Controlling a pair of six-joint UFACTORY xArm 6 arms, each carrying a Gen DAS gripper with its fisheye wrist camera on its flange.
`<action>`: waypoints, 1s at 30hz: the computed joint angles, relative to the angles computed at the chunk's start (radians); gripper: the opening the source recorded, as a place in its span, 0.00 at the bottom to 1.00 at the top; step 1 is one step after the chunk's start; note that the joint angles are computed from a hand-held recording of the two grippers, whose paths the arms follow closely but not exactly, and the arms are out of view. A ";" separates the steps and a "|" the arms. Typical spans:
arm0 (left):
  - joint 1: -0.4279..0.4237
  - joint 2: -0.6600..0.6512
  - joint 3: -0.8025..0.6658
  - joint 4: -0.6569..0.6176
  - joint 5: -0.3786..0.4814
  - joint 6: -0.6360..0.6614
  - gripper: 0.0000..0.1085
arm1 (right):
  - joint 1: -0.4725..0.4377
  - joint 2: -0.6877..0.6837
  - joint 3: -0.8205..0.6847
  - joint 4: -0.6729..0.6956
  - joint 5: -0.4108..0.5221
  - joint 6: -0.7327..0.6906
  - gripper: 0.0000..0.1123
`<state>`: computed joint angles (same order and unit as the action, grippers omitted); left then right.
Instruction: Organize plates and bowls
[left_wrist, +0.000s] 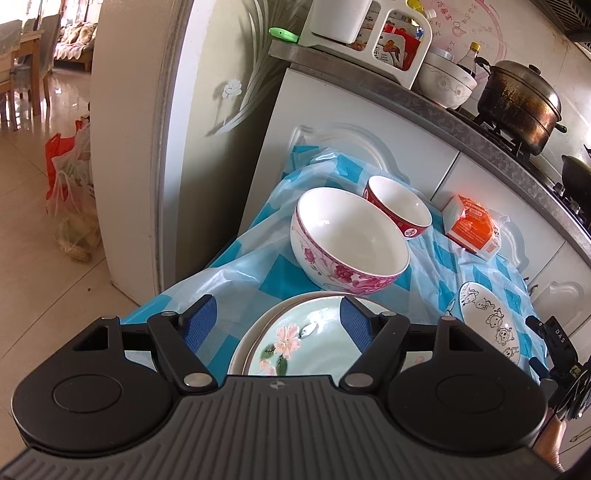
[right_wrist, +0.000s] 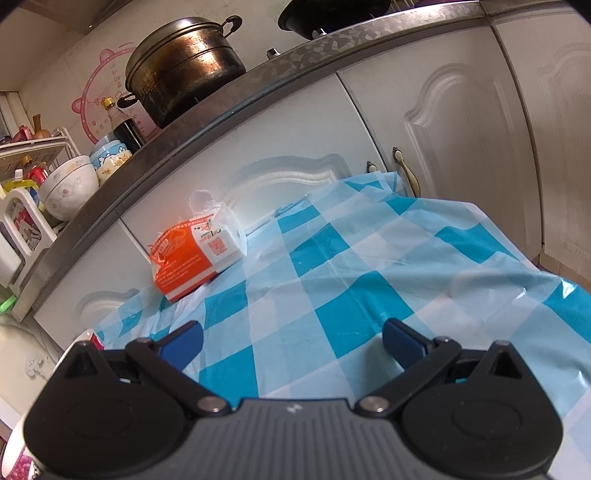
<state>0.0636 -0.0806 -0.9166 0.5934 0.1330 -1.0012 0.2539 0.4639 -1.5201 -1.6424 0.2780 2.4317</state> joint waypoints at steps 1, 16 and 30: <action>0.002 -0.005 0.001 0.024 -0.001 -0.015 0.83 | -0.001 -0.001 0.001 -0.011 -0.001 0.014 0.92; -0.007 -0.155 0.062 0.289 0.142 -0.307 0.82 | 0.002 0.001 -0.001 0.000 0.003 0.001 0.92; -0.018 -0.249 0.162 0.465 0.321 -0.624 0.81 | 0.014 0.031 -0.033 0.213 0.025 -0.288 0.92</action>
